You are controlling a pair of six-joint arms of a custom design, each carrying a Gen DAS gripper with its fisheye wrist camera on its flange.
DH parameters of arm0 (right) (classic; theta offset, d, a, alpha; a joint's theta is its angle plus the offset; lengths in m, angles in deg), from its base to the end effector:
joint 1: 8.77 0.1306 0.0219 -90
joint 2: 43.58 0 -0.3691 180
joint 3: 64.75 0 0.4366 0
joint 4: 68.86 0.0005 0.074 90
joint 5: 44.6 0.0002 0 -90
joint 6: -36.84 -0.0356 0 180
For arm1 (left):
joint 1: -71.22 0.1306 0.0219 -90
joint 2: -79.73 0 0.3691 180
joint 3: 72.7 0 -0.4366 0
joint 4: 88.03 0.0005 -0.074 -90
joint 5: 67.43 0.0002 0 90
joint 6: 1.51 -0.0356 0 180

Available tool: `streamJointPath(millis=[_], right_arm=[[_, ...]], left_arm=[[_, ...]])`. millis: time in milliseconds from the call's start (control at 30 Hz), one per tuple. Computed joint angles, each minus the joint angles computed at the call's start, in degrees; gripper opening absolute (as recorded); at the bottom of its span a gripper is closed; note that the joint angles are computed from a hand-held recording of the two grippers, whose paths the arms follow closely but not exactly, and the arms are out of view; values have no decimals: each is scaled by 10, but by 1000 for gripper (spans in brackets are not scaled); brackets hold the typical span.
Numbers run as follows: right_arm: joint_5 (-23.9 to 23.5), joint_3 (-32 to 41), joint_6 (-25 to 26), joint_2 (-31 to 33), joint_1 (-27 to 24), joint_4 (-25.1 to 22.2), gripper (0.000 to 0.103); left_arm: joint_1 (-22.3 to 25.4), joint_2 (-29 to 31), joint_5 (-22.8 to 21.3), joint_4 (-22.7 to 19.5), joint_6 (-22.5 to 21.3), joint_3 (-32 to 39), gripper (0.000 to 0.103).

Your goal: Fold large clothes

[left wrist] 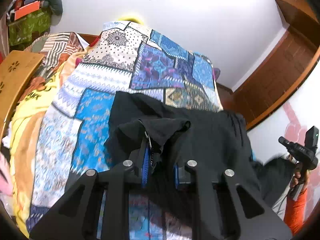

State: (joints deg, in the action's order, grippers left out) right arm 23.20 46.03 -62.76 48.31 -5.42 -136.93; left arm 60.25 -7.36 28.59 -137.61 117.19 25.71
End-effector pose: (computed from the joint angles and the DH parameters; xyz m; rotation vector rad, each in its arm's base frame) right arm 0.5153 0.0431 0.5598 -0.0444 2.4237 0.5727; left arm 0.5428 -0.1095 0.4648 -0.3146 2.3615 -0.4602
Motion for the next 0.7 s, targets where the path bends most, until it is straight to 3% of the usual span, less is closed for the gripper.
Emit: streamJointPath(millis=[100,200,333,400,500,567,700], right_arm=[[1,30,8,40,1,-10,2],[-28,43,25,54,-9,-47,2],[5,26,67,40,-12,-93,5],[20,11,86,28,-12,-125,11],[41,-29,103,-10,-12,-153,31],[39,-44,110,-30,-16,-159,48],[36,-98,107,-88,-24,-149,61]], left_arm=[[8,42,8,-8,-2,41,19],[7,68,4,-18,-17,61,19],[-6,71,-25,-25,-45,48,19],[-10,63,-34,-27,-50,32,19],[-15,46,-53,-28,-54,11,19],[-16,32,-55,-28,-49,-3,19],[-21,11,-70,-33,-42,-24,19]])
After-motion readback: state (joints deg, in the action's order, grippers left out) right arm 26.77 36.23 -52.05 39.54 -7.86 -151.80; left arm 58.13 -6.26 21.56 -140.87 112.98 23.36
